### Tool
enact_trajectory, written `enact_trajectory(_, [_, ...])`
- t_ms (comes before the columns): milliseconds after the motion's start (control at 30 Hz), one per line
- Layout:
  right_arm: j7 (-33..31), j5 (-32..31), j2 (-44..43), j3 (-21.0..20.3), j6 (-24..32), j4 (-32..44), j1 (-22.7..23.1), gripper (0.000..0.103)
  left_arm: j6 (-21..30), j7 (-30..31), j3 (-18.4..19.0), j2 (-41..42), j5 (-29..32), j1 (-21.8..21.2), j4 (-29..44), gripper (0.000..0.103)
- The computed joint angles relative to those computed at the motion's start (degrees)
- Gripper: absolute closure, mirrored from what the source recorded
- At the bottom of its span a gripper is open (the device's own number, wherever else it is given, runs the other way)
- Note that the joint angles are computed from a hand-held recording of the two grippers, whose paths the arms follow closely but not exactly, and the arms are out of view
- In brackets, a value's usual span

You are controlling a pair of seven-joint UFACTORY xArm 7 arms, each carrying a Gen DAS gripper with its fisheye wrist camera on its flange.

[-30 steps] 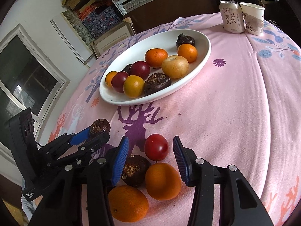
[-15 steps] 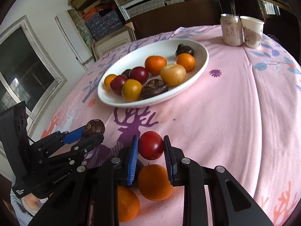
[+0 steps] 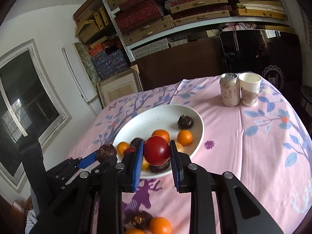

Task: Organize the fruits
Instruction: 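Lower the dark fruit and red plum onto the plate, opening both tools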

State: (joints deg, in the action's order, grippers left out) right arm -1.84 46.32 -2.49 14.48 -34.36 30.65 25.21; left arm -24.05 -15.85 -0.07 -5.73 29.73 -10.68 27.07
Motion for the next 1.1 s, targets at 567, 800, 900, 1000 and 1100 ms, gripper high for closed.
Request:
enact_trajectory(567, [1.49, -6.7, 15.9, -9.91, 7.24, 12.77, 3.42, 0.076, 2.29, 8.01, -5.9, 12.19, -11.17, 2.2, 8.73, 0.062])
enact_trajectory(800, [-0.17, -4.07, 15.23, -11.18, 5.24, 12.32, 5.4, 0.049, -1.21, 25.53, -3.76, 12.18, -32.03, -5.75, 6.89, 0.045])
enact_trajectory(900, [-0.12, -4.05, 14.2, -10.15, 4.4, 11.48, 4.71, 0.049, -1.77, 24.13, -4.93, 11.26, -30.48, -3.88, 6.18, 0.043])
enact_trajectory(1000, [-0.56, -3.38, 13.14, -9.27, 3.65, 10.59, 4.41, 0.049, -3.15, 24.62, -5.24, 10.37, -31.11, -3.44, 5.15, 0.038])
enact_trajectory(1100, [-0.44, -3.09, 11.95, -8.15, 2.8, 9.36, 4.15, 0.049, -4.17, 25.66, -5.53, 9.3, -32.26, -3.44, 4.15, 0.036])
